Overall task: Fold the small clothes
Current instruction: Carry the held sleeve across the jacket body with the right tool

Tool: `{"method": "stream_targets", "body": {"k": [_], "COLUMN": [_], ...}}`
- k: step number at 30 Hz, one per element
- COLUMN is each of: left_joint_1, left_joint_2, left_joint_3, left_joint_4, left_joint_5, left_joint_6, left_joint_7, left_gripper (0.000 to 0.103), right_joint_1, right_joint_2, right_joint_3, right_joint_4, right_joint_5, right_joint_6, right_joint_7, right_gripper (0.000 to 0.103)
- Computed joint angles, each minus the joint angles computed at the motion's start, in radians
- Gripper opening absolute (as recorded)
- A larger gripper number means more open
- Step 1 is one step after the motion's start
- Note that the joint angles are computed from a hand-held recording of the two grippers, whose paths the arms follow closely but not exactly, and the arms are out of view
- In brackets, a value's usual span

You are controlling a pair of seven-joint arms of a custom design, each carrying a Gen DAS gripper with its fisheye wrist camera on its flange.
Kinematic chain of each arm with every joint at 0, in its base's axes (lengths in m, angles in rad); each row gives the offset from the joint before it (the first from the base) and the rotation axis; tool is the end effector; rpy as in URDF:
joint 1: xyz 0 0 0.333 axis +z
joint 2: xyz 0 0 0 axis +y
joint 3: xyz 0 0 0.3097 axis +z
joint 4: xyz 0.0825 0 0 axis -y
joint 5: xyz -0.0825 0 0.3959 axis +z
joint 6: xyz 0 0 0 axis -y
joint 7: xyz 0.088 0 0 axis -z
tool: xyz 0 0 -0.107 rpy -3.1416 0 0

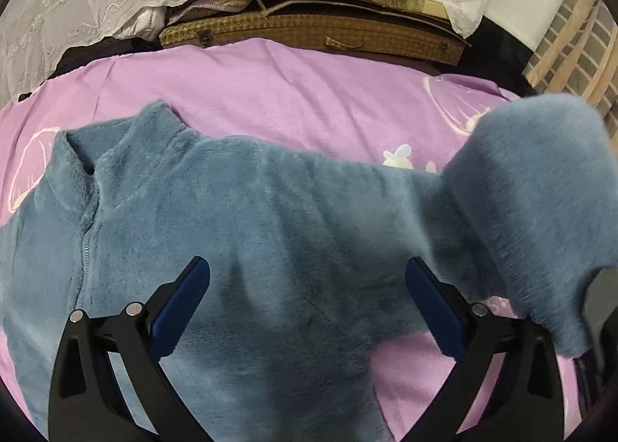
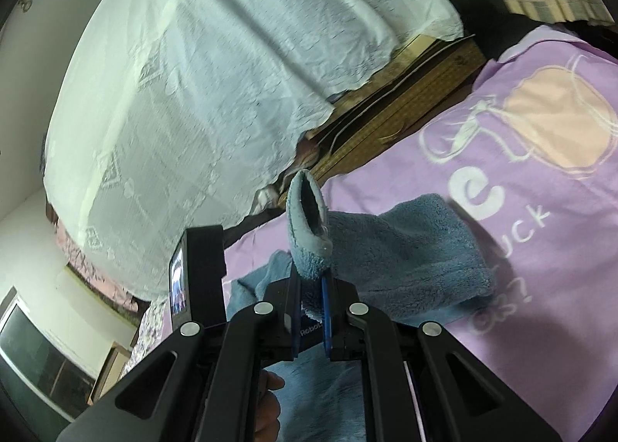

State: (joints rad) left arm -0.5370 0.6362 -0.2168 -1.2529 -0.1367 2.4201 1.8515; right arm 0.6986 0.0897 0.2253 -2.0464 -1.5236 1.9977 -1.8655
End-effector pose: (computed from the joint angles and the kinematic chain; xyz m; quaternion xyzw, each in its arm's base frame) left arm 0.6004 -0.4998 0.4478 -0.3243 0.9005 -0.2865 0.0426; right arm 0.4070 0.4340 0.4227 -0.1954 0.7743 -0.3134 0.5139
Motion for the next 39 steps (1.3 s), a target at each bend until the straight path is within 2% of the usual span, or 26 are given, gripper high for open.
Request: {"method": "stream_targets", "body": {"k": [4, 9, 16, 22, 29, 39], "left_joint_1": [0.009, 0.04, 0.086, 0.121, 0.168, 0.22], "left_joint_2": [-0.038, -0.045, -0.065, -0.054, -0.023, 0.014], "left_joint_3": [0.011, 0.011, 0.021, 0.039, 0.06, 0.082], "left_joint_4": [-0.058, -0.052, -0.069, -0.043, 0.009, 0.038], "left_joint_5": [0.011, -0.007, -0.026, -0.031, -0.029, -0.027], "left_joint_6": [0.076, 0.071, 0.112, 0.108, 0.099, 0.1], "left_joint_7": [0.01, 0.015, 0.026, 0.014, 0.003, -0.008], "left_gripper": [0.098, 0.098, 0.097, 0.096, 0.096, 0.096], "right_joint_1": [0.004, 0.015, 0.04, 0.063, 0.098, 0.117], "right_joint_2": [0.043, 0.088, 0.182, 0.29, 0.436, 0.675], "right_joint_3": [-0.009, -0.03, -0.074, -0.13, -0.206, -0.276], "right_joint_4": [0.063, 0.134, 0.276, 0.437, 0.651, 0.988], "right_joint_5": [-0.008, -0.03, -0.042, -0.029, 0.03, 0.212], "right_joint_6": [0.013, 0.04, 0.099, 0.185, 0.284, 0.378], "right_joint_7": [-0.036, -0.067, -0.133, -0.205, -0.314, -0.534], "right_gripper": [0.01, 0.01, 0.01, 0.011, 0.011, 0.012]}}
